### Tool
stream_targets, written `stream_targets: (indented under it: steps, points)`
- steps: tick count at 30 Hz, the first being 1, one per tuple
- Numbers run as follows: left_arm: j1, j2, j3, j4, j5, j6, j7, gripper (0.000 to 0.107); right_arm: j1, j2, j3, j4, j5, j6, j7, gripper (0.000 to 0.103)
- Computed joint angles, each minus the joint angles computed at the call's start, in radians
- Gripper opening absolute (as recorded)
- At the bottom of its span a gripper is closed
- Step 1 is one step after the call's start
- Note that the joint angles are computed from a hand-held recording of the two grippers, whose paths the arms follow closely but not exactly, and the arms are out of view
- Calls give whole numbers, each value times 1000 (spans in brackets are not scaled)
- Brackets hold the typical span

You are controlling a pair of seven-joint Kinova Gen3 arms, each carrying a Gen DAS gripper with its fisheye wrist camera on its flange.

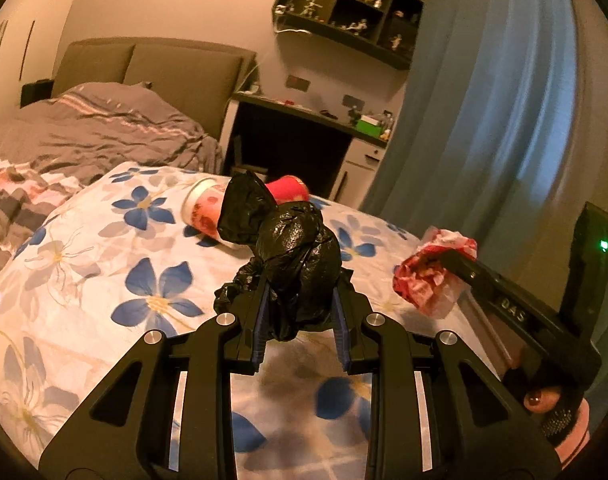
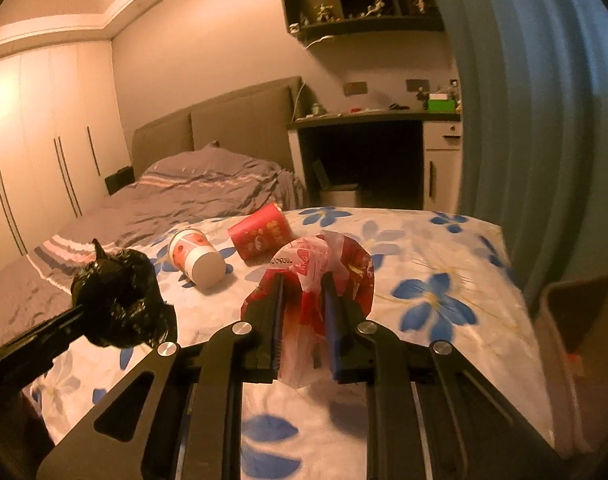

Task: Collect trash
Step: 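Carry the black bag and red-and-white bag over the brown wastebasket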

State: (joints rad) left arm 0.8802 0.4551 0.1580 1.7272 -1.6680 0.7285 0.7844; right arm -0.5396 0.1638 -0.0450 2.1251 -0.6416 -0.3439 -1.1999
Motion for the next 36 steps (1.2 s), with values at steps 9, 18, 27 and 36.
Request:
stream_targets:
  steps: [9, 18, 27, 36]
  points:
    - [66, 11, 7, -45, 20, 45, -74, 26, 43, -141, -82, 177, -70, -122, -4, 19]
    - [118, 48, -14, -121, 67, 47, -174, 26, 154, -249, -156, 316, 19, -187, -131, 19]
    - [169, 110, -73, -239, 153, -13, -323, 26, 240, -289, -162, 390, 109, -217, -251, 19]
    - [218, 169, -144, -360, 255, -67, -481, 26, 302, -319, -161, 427, 147, -230, -315, 19]
